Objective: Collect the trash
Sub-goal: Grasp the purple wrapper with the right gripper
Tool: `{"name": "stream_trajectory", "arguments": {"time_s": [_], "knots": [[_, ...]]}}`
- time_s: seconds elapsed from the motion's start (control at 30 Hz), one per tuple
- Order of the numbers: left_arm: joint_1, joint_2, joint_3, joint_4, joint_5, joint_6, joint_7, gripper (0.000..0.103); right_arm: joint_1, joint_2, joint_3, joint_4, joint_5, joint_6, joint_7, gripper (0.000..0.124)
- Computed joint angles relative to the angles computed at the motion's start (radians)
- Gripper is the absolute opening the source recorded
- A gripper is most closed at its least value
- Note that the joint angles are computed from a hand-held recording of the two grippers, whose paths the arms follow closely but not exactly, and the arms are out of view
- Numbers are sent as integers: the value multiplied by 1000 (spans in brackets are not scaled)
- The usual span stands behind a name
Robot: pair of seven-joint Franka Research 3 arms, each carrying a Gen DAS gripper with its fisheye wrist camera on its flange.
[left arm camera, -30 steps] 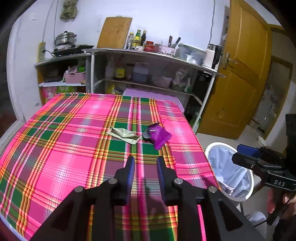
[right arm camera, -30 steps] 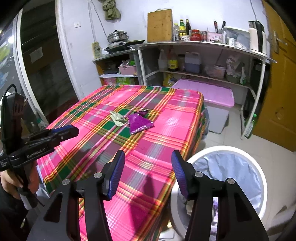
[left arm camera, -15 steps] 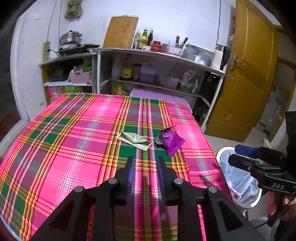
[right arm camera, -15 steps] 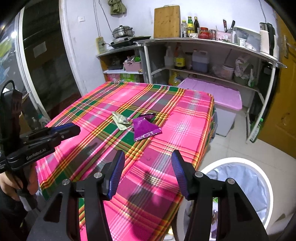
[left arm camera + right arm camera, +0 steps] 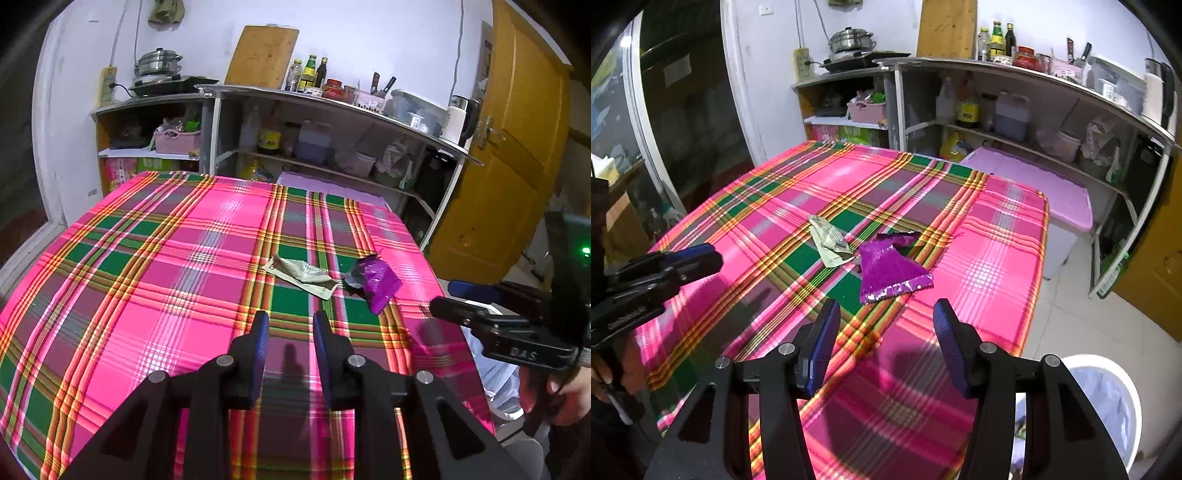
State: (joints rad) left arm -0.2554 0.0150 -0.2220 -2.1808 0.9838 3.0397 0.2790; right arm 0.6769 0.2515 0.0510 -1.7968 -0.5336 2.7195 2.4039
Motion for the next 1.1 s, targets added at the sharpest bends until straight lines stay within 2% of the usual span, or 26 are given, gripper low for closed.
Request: {"name": "stream_trajectory", "arguments": {"time_s": [0.4, 0.63, 0.73, 1.0, 1.07, 1.1], "knots": [[16, 24, 32, -9, 5, 63, -13, 24, 27, 148, -33, 183, 54, -51, -117, 53], [21, 34, 44, -15, -43, 93, 23, 28, 37, 221, -47, 273, 119, -84, -188, 53], [22, 41, 42, -14, -96, 103, 71, 29, 36, 248, -47, 310, 160, -124, -213, 53], [5, 65, 39, 8, -225, 105, 201, 31, 29, 241, -52, 287, 238, -78, -221, 51], [-6, 68, 46, 17, -234, 100, 212, 32, 35, 235, -60, 277, 235, -69, -215, 48], [-11, 70, 48, 22, -239, 96, 219, 32, 36, 230, -62, 268, 235, -59, -211, 43]]}}
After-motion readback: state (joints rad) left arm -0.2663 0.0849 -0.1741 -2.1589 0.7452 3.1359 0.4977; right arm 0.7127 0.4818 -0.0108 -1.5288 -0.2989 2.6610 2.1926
